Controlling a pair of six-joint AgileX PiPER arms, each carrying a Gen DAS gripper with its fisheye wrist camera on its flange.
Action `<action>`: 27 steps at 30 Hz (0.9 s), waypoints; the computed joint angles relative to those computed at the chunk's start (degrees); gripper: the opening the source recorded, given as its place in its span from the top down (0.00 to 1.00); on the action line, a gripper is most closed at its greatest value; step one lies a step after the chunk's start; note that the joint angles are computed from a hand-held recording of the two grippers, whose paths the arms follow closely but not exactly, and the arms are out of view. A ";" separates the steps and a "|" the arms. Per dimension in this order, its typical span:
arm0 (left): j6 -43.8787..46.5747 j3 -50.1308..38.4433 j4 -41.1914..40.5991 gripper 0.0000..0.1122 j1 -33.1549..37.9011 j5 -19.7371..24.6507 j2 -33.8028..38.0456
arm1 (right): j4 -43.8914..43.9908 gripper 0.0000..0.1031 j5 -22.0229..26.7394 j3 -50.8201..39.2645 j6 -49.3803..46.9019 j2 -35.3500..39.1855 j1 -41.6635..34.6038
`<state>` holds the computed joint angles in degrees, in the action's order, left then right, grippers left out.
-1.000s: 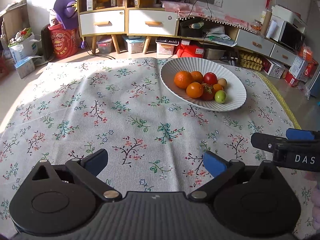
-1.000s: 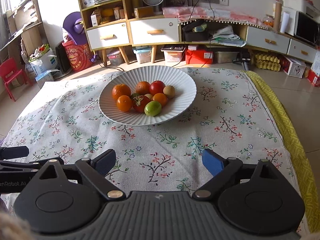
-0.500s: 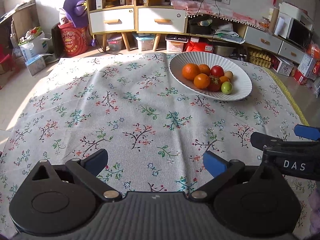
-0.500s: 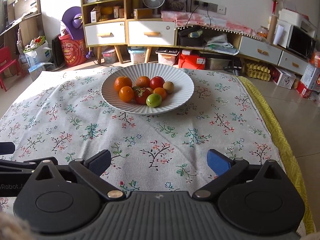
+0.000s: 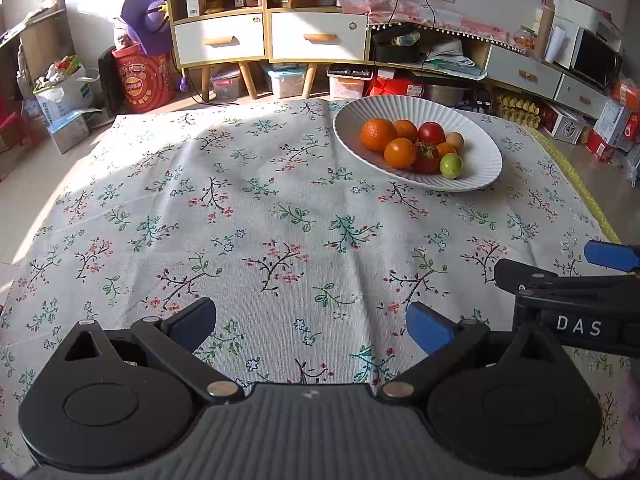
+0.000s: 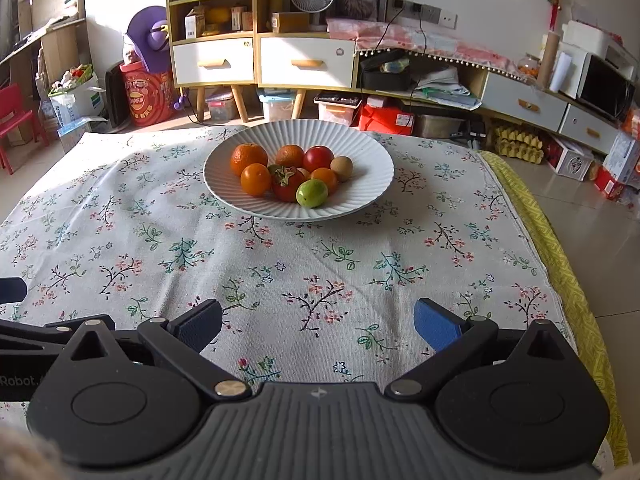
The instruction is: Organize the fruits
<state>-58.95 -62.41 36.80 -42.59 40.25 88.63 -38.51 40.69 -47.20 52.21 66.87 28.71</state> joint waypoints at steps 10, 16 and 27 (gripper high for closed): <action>0.16 0.11 -0.28 0.08 0.09 0.02 -0.05 | -0.06 0.01 0.03 0.08 0.07 -0.22 0.06; 0.17 0.08 -0.18 0.08 0.04 0.12 0.03 | 0.63 0.01 0.04 0.05 -0.37 -0.53 -0.15; 0.56 0.10 -0.68 0.08 0.09 0.04 0.10 | 0.99 0.01 0.12 -0.09 -0.69 -0.54 -0.26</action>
<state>-58.39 -62.31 36.12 -42.50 40.30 88.74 -37.52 40.81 -47.29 51.52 66.33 28.45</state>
